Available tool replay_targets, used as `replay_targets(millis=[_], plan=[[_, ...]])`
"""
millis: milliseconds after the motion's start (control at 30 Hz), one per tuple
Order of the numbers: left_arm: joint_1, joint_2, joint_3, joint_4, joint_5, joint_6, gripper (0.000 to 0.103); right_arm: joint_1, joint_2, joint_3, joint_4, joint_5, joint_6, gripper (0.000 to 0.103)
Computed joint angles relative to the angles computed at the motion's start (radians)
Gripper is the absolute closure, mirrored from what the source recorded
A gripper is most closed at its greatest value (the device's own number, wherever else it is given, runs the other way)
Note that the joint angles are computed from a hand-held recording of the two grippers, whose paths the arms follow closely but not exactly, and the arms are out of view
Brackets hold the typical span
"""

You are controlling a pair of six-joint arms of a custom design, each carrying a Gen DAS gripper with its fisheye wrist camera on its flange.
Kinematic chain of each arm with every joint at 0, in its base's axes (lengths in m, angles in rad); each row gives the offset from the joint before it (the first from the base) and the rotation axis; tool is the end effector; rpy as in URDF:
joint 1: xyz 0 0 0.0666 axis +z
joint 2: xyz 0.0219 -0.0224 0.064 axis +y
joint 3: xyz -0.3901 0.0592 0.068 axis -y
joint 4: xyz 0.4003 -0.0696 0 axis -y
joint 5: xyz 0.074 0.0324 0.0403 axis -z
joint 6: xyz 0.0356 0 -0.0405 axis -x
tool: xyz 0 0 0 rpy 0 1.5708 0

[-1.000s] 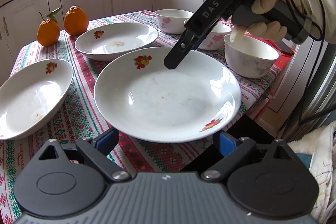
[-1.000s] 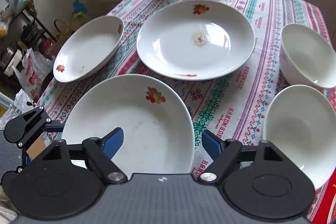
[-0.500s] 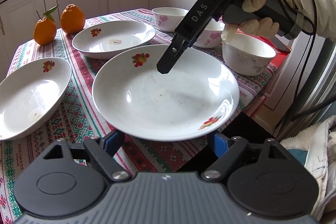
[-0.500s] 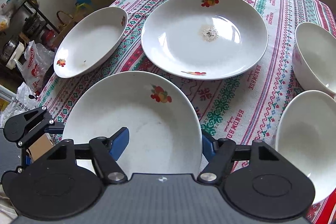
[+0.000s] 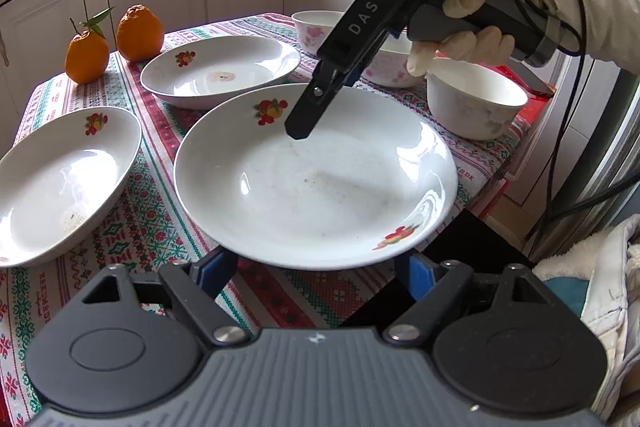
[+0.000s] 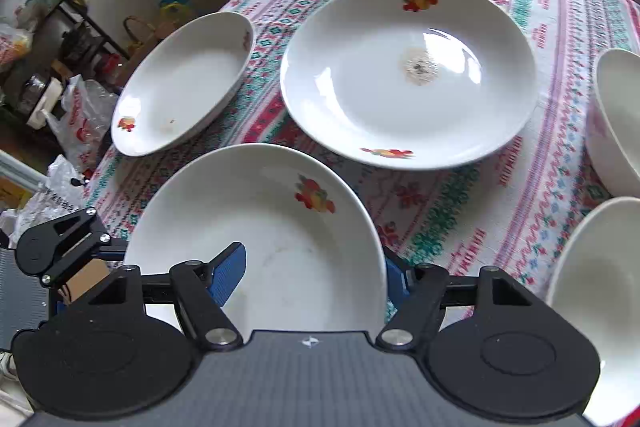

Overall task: Organize plates and bowls
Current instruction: 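Carry the held plate over another white plate with the right gripper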

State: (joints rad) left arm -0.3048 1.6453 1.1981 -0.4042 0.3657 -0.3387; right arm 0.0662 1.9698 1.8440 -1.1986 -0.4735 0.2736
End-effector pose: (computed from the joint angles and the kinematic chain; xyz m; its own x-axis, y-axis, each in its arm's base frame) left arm 0.5209 -0.1776 0.2606 -0.5090 0.4854 -0.7109 0.7147 0.6985 -0.0348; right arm 0.6563 0.0594 0.3109 -0.8858 -0.2997 -0.3543 -0.4250 0.8306 0.3599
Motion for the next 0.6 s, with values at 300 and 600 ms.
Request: replay_targets(millis=[300,600], plan=[[0.002,0.007,0.013,-0.020,0.001,-0.017,0.017,-0.001,0.004,0.005,-0.011,-0.008,0.025,0.027],[0.002,0.010,0.019,-0.027,-0.005,-0.020,0.017,-0.012,0.015,0.019,-0.026,-0.056,0.027,0.027]])
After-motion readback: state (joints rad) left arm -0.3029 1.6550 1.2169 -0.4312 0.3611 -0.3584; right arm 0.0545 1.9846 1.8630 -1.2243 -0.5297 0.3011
